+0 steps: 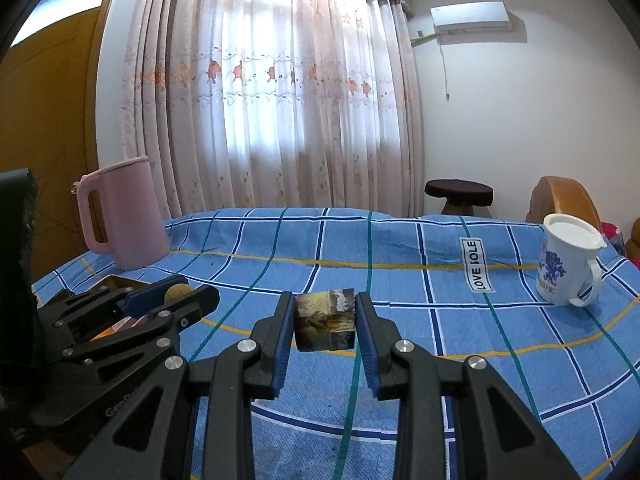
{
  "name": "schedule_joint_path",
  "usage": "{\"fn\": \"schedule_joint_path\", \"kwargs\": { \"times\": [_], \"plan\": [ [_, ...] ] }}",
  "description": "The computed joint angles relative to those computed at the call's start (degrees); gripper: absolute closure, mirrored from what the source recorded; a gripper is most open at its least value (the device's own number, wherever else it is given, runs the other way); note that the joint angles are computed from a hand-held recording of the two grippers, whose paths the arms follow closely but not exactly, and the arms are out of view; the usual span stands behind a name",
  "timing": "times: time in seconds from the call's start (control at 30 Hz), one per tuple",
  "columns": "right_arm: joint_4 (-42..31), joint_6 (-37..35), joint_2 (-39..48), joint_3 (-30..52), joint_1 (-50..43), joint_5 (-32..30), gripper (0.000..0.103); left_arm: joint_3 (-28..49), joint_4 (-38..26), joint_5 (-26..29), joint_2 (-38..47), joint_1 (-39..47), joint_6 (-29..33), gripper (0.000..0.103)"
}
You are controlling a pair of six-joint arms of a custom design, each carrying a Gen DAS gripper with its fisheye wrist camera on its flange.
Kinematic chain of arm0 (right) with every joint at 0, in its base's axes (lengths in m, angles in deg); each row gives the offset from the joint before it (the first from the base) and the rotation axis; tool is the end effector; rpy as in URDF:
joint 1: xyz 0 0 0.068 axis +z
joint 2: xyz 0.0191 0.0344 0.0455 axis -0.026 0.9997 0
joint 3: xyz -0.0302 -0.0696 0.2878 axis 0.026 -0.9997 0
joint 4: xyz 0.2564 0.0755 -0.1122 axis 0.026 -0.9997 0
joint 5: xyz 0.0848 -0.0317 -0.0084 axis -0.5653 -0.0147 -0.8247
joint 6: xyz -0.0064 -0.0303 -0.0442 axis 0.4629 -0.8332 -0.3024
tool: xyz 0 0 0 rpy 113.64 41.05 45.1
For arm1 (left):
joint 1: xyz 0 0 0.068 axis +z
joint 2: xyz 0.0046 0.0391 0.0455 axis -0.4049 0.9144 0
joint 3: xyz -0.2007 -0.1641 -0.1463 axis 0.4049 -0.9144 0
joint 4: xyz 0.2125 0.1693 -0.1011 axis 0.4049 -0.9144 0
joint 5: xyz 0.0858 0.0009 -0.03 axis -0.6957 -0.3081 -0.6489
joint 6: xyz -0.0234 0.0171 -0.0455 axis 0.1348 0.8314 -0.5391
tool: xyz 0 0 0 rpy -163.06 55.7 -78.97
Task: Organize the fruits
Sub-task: 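Carry the kiwi with the left tool while the right tool carries the cake to the tin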
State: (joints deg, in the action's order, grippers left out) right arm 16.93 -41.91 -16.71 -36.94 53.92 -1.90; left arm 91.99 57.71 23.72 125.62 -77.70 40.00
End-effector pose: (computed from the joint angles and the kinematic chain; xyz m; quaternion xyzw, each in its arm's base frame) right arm 0.1290 0.1352 0.1278 0.0594 0.8177 -0.0214 0.5722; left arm 0.1912 -0.2397 0.1260 0.2132 0.8093 -0.1495 0.5265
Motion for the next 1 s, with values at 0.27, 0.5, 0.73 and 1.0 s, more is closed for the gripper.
{"fn": "schedule_joint_path", "kwargs": {
  "times": [0.27,0.5,0.73,1.0],
  "plan": [
    [0.3,0.0,0.7,0.1,3.5,4.6,0.071,-2.0,3.4,-1.8,-0.8,-0.9,0.7,0.072],
    [-2.1,1.7,1.4,0.9,6.6,8.4,0.071,-4.5,6.0,-2.8,-2.2,-1.7,1.8,0.072],
    [-5.1,4.3,1.9,2.1,8.4,8.4,0.071,-8.2,5.1,-1.3,-6.4,-0.9,1.5,0.072],
    [1.5,0.4,8.7,7.5,10.7,3.0,0.071,-15.1,-3.4,2.4,-20.8,5.3,0.9,0.072]
  ]
}}
